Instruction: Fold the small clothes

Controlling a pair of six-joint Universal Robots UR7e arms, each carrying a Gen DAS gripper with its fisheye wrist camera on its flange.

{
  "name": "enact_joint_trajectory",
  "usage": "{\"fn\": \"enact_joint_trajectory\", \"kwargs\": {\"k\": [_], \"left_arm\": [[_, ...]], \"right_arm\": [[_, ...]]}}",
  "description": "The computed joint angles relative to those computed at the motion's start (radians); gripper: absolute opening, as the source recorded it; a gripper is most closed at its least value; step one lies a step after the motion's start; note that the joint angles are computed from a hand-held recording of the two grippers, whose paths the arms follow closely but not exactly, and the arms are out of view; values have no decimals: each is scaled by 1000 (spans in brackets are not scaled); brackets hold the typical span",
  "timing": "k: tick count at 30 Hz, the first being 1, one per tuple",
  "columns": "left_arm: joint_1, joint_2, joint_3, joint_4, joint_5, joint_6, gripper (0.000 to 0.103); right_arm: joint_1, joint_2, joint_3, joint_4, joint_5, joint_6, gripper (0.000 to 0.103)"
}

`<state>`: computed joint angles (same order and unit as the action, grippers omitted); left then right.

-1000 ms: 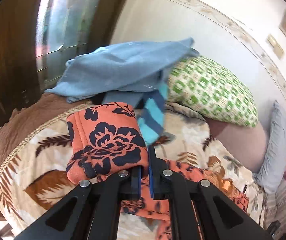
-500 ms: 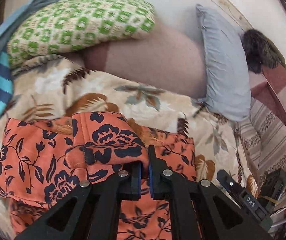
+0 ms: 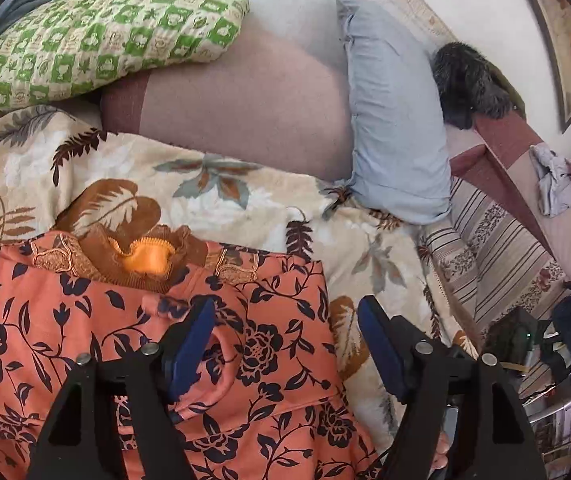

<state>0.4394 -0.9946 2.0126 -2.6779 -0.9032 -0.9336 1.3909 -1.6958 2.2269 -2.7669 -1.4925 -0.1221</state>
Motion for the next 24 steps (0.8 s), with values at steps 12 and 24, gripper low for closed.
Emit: {"fn": "enact_joint_trajectory", "kwargs": {"k": [12,24], "left_arm": [[-58,-306,273,304,159,-404,78],[-48,-306,342,701,191,-682,78]], "right_arm": [[136,43,30,-62,-119,-170,57],[366,161,169,-381,-363,-506,61]]}}
